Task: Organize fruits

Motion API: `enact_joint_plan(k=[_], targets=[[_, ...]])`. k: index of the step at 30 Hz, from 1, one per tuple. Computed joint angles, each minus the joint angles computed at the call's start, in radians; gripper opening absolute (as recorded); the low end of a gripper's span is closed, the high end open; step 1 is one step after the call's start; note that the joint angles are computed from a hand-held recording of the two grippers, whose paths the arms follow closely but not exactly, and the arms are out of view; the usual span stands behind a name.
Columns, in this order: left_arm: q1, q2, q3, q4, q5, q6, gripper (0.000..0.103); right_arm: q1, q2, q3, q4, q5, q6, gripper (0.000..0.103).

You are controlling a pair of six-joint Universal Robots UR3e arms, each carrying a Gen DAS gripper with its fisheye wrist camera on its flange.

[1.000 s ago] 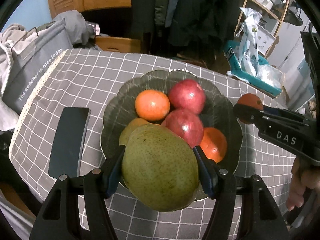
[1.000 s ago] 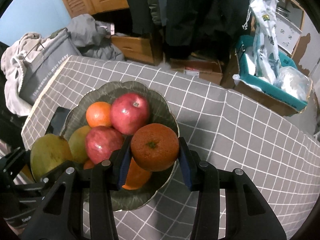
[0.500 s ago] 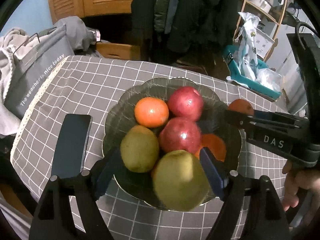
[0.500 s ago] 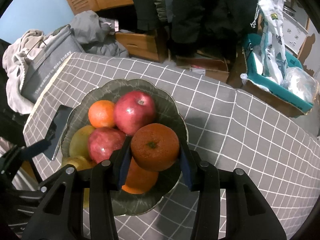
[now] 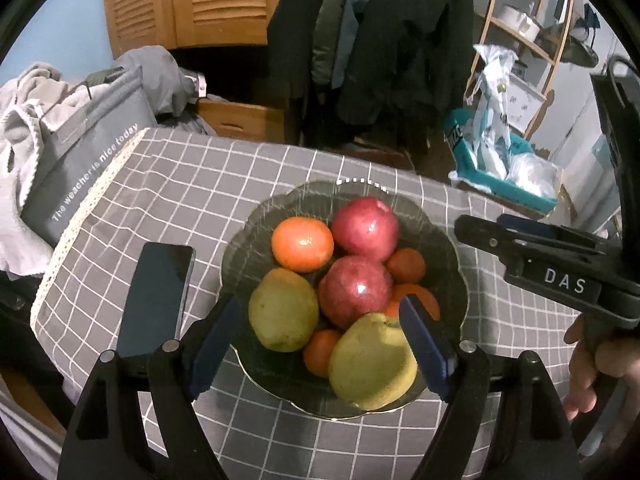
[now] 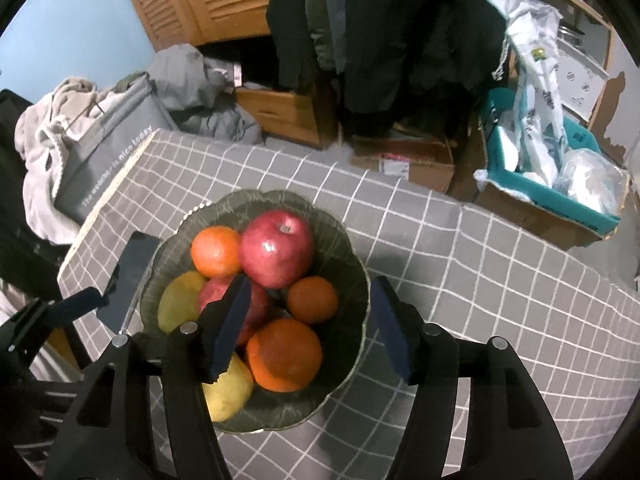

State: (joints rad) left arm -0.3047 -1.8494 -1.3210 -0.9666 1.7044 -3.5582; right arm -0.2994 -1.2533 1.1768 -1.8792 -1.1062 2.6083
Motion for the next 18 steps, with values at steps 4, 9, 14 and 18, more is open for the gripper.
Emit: enact_joint_plan(k=[4, 9, 14, 18], targets=[[-0.005, 0.018, 0.025, -0.015, 0.017, -0.013, 0.083, -0.032, -0.039, 0.001, -0.001, 0.013, 0.001, 0.066], [-0.009, 0.040, 0.056, -0.033, 0.033, -0.020, 0.083, -0.069, -0.111, 0.031, -0.037, 0.008, 0.001, 0.070], [-0.026, 0.051, 0.106, -0.054, 0.063, -0.022, 0.086, -0.107, -0.191, 0.052, -0.061, 0.022, 0.001, 0.076], [-0.047, 0.053, 0.154, -0.070, 0.091, -0.016, 0.086, -0.138, -0.257, 0.068, -0.079, 0.039, -0.011, 0.078]])
